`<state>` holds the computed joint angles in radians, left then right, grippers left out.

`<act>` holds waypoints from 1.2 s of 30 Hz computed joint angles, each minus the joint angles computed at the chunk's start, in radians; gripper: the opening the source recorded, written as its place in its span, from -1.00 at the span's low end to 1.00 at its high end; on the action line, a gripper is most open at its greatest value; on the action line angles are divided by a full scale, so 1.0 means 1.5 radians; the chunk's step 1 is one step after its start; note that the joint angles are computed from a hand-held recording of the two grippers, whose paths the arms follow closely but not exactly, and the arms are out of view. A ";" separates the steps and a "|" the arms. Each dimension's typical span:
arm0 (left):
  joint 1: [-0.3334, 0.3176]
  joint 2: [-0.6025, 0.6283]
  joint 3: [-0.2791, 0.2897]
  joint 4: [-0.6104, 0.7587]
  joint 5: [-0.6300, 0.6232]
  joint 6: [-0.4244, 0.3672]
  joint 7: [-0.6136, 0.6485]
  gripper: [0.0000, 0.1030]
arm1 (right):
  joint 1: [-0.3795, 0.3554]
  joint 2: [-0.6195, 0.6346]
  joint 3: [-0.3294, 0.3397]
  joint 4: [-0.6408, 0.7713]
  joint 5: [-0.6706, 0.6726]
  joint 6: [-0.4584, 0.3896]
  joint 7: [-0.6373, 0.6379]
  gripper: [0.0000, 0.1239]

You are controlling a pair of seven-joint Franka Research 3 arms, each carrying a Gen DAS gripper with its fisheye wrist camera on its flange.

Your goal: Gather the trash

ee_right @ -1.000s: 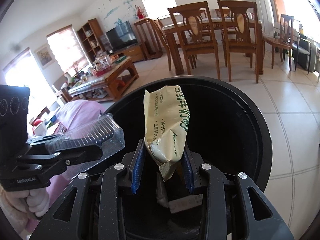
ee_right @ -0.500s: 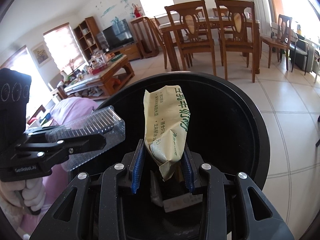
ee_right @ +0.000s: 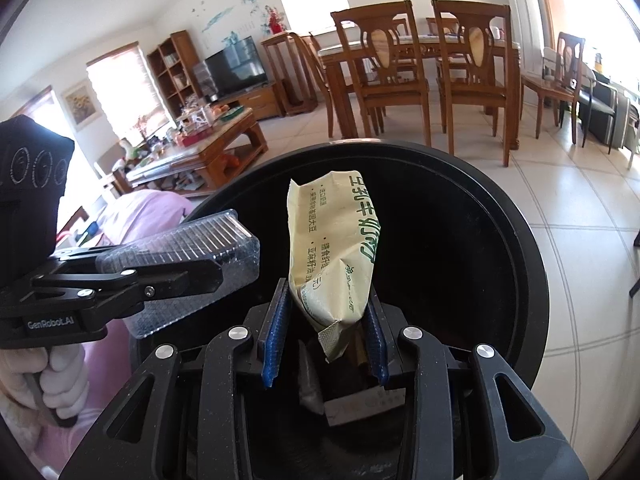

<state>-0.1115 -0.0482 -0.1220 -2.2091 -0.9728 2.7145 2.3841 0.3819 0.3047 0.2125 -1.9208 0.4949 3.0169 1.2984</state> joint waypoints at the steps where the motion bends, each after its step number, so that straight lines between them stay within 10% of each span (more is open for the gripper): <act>1: 0.000 0.001 0.000 0.001 0.001 -0.001 -0.001 -0.54 | 0.002 0.001 -0.001 0.001 -0.001 0.000 0.002 -0.44; 24: 0.017 0.028 -0.015 0.032 0.061 -0.006 -0.054 -0.48 | 0.005 -0.003 -0.006 -0.018 -0.007 0.030 0.015 -0.41; 28: 0.016 0.024 -0.015 0.028 0.043 0.006 -0.045 -0.03 | 0.007 -0.005 -0.008 -0.023 -0.015 0.038 0.025 -0.40; 36: 0.009 0.010 -0.011 0.013 0.012 0.023 -0.027 0.15 | 0.011 -0.013 -0.011 -0.034 -0.030 0.055 0.041 -0.19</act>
<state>-0.0980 -0.0330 -0.1383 -2.1890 -0.9550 2.7484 2.3441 0.3987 0.2858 0.1965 -1.9724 0.4505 3.1001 1.3604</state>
